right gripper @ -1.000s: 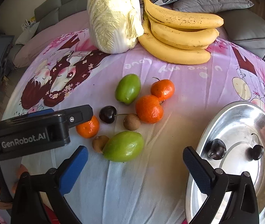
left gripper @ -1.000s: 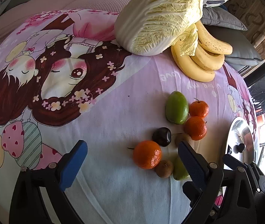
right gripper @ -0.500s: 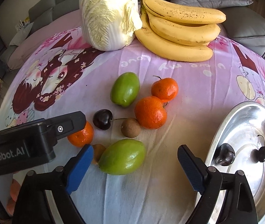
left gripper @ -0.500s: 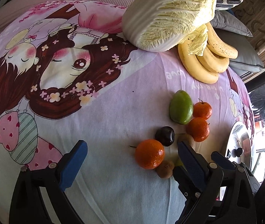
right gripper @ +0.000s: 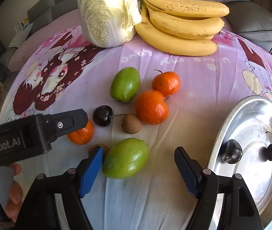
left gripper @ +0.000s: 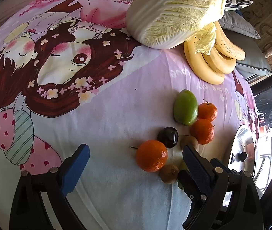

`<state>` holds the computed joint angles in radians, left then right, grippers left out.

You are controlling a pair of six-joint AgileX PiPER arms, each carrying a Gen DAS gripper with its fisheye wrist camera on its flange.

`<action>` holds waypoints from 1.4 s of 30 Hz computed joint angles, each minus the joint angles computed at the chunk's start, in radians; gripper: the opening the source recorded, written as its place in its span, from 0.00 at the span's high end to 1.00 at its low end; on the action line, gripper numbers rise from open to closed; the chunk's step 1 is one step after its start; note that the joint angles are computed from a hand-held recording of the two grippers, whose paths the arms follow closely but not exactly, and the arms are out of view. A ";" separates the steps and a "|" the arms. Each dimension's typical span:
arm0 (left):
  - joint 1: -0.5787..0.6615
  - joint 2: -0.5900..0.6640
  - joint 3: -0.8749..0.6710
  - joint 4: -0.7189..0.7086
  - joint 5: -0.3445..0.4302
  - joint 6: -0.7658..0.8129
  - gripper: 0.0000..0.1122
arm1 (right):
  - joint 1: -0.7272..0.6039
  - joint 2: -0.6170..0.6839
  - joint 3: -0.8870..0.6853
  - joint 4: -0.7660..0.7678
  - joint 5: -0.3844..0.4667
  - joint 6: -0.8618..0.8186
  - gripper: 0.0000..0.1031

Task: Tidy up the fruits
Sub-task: 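Move both open tools back from the bowl to the fruit cluster, then grasp a green pear with the right tool while the left tool grasps a tangerine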

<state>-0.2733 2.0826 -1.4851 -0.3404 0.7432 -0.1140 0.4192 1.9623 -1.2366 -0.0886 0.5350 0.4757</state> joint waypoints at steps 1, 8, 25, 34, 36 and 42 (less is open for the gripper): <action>0.000 0.001 -0.001 -0.003 0.001 0.003 0.13 | 0.002 -0.003 0.004 -0.001 0.000 0.001 0.25; -0.012 0.014 -0.013 -0.012 0.008 0.011 0.13 | 0.001 -0.020 0.040 0.005 -0.012 0.011 0.27; -0.043 0.047 -0.046 -0.035 0.011 0.025 0.30 | -0.004 -0.022 0.038 0.064 -0.035 -0.038 0.54; -0.043 0.061 -0.054 -0.101 0.026 0.098 0.56 | -0.009 -0.025 0.041 0.087 -0.037 -0.054 0.55; -0.047 0.064 -0.058 -0.096 0.022 0.096 0.62 | -0.009 -0.026 0.041 0.090 -0.036 -0.057 0.56; -0.043 0.058 -0.050 -0.102 0.014 0.106 0.66 | -0.011 -0.029 0.042 0.101 -0.035 -0.066 0.59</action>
<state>-0.3161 2.1403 -1.5352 -0.4421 0.7568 -0.0078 0.4081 1.9336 -1.1947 0.0124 0.4998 0.4101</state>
